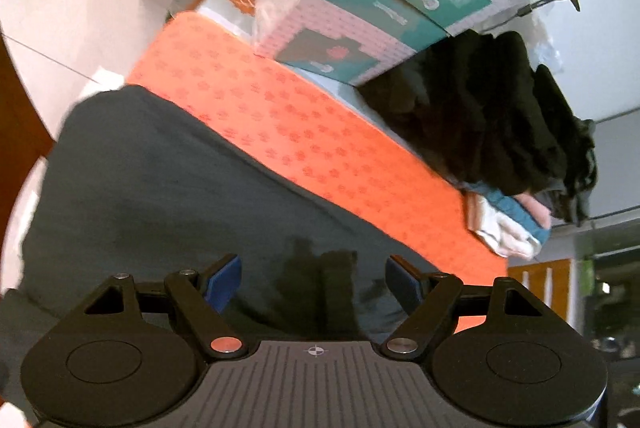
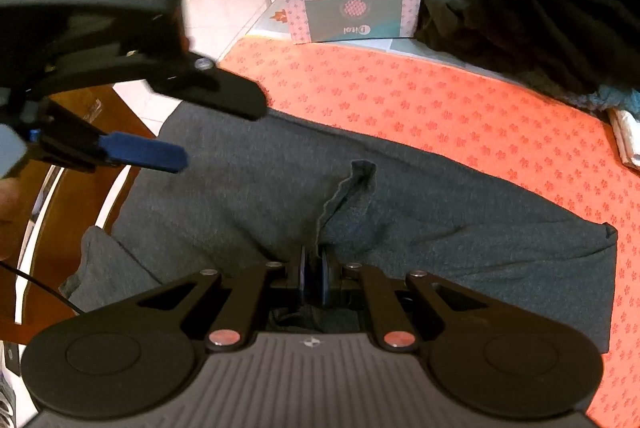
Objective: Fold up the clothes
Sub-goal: 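Bring the left gripper to the held leg end and grasp it while the right gripper holds it, then open the right gripper while the left gripper lays the leg end flat and opens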
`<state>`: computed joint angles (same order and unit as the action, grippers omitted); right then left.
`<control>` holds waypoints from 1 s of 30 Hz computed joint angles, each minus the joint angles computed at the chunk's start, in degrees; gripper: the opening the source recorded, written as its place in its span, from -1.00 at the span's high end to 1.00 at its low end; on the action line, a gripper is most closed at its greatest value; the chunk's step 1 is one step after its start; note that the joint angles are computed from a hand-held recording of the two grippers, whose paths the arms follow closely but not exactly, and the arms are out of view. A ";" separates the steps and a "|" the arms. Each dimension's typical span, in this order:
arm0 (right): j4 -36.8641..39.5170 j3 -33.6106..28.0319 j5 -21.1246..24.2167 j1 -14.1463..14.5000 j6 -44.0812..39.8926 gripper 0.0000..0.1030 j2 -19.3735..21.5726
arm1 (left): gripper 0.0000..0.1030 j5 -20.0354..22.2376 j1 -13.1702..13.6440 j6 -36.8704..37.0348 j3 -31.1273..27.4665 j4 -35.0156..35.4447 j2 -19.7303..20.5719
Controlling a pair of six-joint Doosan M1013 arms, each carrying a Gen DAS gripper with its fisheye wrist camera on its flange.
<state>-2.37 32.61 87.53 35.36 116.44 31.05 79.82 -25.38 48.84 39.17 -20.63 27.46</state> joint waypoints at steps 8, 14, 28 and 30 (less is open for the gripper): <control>-1.09 -0.91 -0.66 0.81 -0.92 0.83 0.36 | -0.58 7.47 -1.22 3.97 -7.05 -4.57 5.49; -0.97 -1.22 -0.99 1.08 -1.17 0.83 0.27 | 0.11 9.97 -1.46 5.87 -6.74 -4.78 6.48; 1.60 0.48 3.79 -0.27 -1.71 0.18 -1.53 | 0.90 1.36 2.63 10.55 1.05 0.15 1.30; 1.20 2.17 4.33 -0.50 -0.64 0.17 -2.50 | 0.90 1.49 3.58 11.39 1.50 0.47 1.02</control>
